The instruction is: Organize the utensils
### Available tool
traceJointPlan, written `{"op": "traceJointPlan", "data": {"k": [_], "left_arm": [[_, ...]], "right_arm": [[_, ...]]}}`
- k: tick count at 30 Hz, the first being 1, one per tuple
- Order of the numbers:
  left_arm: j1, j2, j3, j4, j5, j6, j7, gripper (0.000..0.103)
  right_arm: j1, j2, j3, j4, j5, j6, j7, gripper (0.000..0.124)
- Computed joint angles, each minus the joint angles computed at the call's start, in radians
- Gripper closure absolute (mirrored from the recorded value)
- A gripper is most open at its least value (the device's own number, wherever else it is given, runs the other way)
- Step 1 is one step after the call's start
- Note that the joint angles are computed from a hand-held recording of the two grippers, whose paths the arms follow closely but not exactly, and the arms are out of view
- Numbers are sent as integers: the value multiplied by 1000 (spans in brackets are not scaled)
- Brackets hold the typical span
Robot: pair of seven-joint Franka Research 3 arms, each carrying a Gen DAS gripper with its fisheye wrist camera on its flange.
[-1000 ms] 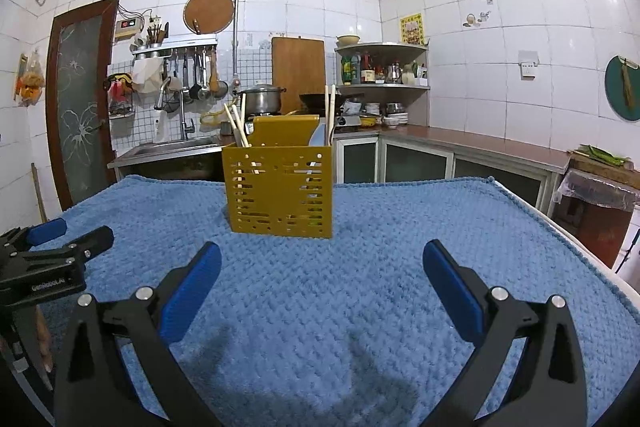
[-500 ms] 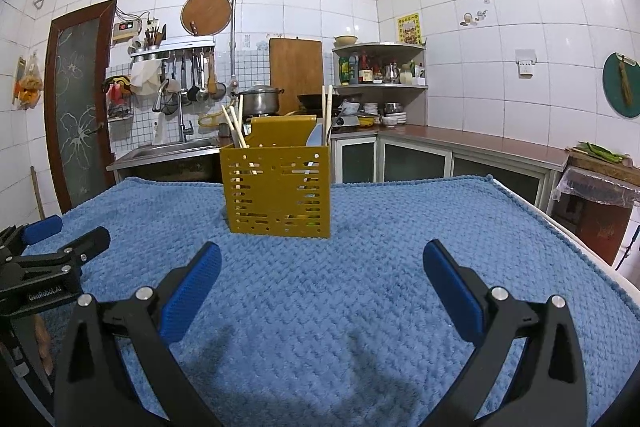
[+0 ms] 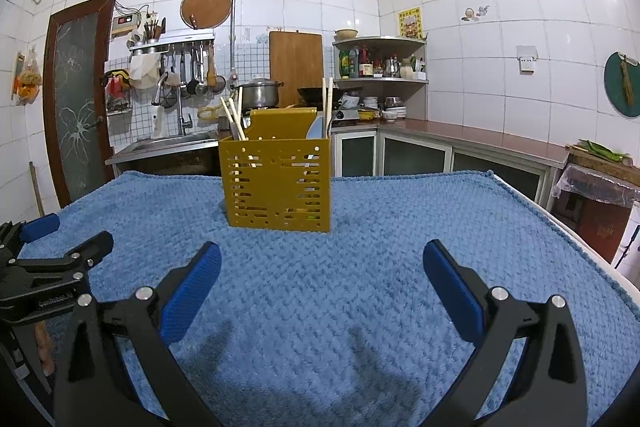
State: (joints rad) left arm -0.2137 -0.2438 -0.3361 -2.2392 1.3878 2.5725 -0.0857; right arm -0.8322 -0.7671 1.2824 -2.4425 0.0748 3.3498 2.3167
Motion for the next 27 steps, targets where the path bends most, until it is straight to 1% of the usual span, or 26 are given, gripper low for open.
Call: {"op": "traceJointPlan", "data": {"k": [8, 27], "left_arm": [[-4, 12, 2, 10, -32, -11, 27, 5], [-6, 15, 3, 10, -18, -8, 19, 5]], "right_arm": [[-2, 2, 3, 2, 0, -3, 5, 25], [-8, 2, 6, 4, -5, -2, 12, 25]]}}
